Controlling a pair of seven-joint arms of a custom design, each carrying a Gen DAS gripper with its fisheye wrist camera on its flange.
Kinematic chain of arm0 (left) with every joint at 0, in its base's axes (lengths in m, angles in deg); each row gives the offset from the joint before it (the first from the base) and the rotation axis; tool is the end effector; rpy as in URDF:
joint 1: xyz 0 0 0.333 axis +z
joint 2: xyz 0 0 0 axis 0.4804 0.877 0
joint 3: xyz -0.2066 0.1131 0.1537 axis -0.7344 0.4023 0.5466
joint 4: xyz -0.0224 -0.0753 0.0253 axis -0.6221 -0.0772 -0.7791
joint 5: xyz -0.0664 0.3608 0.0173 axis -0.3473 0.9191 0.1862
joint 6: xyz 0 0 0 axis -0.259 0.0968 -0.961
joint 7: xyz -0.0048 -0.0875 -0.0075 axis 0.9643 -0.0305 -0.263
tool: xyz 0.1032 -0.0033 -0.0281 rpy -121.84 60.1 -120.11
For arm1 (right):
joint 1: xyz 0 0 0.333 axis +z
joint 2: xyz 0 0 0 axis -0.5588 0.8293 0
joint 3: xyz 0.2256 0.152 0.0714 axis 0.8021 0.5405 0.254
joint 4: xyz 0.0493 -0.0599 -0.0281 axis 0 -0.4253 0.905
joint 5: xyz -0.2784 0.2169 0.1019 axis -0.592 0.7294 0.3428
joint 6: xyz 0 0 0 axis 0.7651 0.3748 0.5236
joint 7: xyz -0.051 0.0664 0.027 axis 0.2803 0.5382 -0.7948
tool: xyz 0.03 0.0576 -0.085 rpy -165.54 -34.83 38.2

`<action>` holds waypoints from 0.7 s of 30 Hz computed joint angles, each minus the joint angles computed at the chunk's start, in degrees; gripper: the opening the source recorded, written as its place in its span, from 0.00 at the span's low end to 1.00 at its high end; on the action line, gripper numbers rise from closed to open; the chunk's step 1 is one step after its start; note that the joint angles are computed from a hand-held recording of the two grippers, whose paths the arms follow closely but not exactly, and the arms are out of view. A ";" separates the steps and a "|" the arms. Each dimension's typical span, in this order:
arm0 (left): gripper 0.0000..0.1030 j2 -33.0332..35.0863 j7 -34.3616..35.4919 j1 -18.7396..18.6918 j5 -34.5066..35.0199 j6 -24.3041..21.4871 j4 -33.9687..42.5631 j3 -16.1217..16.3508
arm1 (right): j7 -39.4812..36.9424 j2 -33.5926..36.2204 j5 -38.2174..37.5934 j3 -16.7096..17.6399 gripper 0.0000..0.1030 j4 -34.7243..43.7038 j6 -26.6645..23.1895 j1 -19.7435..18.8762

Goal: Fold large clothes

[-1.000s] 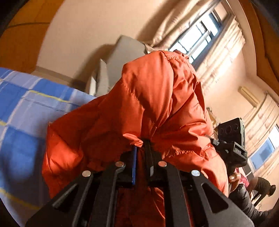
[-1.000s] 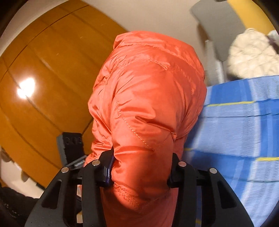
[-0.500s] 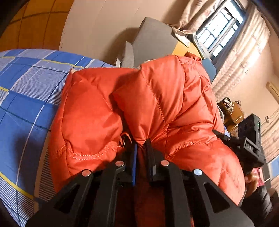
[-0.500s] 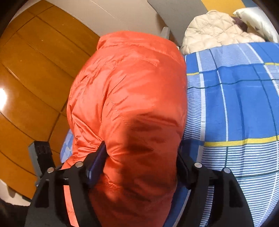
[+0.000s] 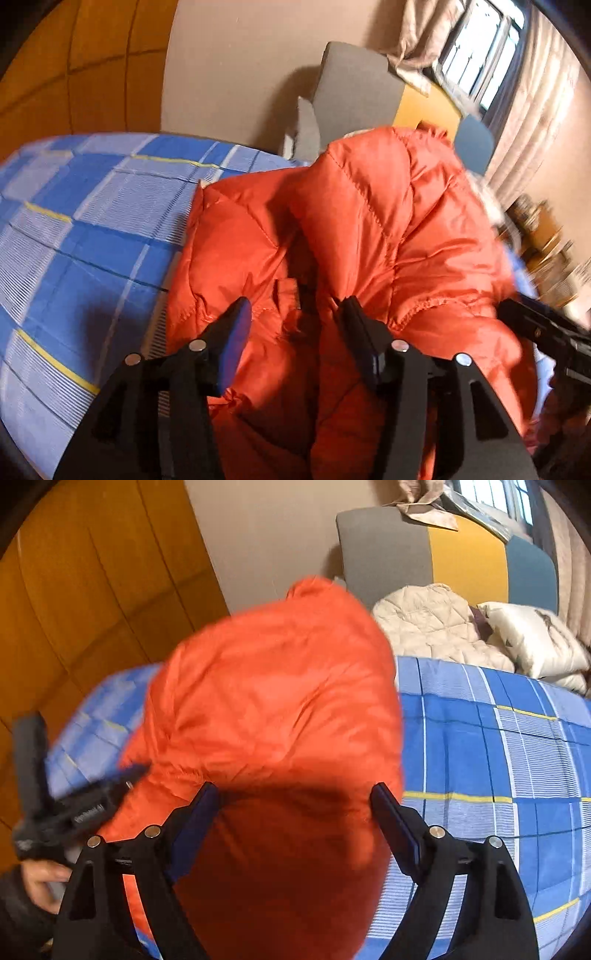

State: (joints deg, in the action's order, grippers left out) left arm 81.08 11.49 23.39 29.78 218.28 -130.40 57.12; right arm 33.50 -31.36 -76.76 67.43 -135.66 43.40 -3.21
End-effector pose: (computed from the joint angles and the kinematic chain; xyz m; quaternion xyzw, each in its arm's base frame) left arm 0.6667 -0.1770 0.4856 -0.6755 0.6450 -0.3221 0.1551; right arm 0.6513 0.3697 0.5380 -0.7111 0.6085 -0.1623 0.3126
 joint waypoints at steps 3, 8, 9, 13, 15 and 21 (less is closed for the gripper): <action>0.52 -1.00 -1.99 -1.36 2.85 -1.05 -0.08 1.41 | 3.41 -0.46 -1.46 -1.24 0.84 -0.45 -0.92 0.97; 0.62 -5.22 -2.92 -0.82 3.07 2.06 -4.81 0.93 | 8.04 -3.92 -6.03 -3.48 0.84 -6.11 2.06 3.26; 0.65 -6.58 -3.17 -0.77 3.20 3.29 -6.46 0.94 | 9.08 -4.71 -6.89 -3.54 0.84 -7.37 2.73 3.57; 0.69 -11.43 -4.27 -0.85 4.22 7.49 -12.28 1.16 | 14.40 -9.34 -11.69 -4.22 0.87 -14.04 5.15 5.42; 0.69 -13.64 -4.82 -0.93 4.55 8.54 -14.74 1.16 | 17.18 -10.78 -14.61 -4.72 0.89 -15.71 4.74 6.57; 0.79 -21.01 -6.96 -1.27 6.15 11.57 -22.50 1.50 | 26.66 -16.76 -22.42 -4.43 0.89 -23.42 4.17 8.86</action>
